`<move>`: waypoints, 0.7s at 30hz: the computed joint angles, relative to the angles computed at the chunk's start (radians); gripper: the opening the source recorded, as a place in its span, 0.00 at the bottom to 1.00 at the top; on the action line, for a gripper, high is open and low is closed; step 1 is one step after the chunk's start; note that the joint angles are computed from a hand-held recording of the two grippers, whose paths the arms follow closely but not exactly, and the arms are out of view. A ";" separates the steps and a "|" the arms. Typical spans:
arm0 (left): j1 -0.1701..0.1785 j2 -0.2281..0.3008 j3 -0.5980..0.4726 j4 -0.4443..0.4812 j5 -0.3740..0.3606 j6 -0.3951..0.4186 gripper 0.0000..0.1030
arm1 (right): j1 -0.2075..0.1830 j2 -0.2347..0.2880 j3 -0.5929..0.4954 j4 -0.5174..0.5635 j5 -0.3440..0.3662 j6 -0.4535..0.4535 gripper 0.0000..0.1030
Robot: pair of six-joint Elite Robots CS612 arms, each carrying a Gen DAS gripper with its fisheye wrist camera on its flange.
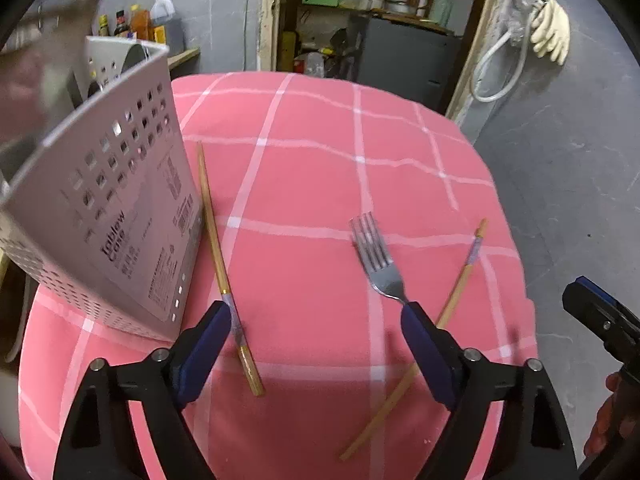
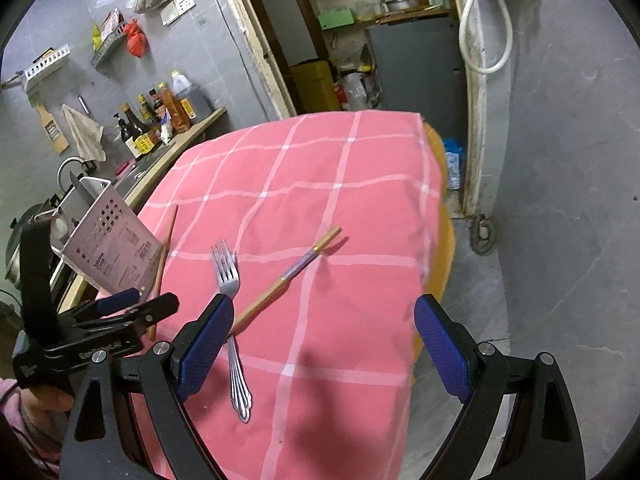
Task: Organize utensils
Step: 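Lower the left tool onto a chopstick while the right tool approaches the fork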
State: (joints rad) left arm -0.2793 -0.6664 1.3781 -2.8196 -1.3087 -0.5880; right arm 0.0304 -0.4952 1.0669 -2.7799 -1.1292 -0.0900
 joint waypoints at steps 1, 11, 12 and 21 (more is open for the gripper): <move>0.002 0.002 -0.003 0.007 -0.004 -0.008 0.79 | 0.002 0.007 -0.013 0.017 0.010 0.000 0.86; 0.008 0.014 -0.020 0.066 0.007 -0.075 0.56 | 0.008 0.049 -0.086 0.120 0.097 -0.023 0.59; 0.007 0.015 -0.023 0.075 0.018 -0.079 0.51 | 0.010 0.052 -0.093 0.131 0.102 -0.028 0.56; 0.007 0.022 -0.052 0.171 0.025 -0.114 0.29 | 0.027 0.084 -0.155 0.216 0.124 -0.037 0.55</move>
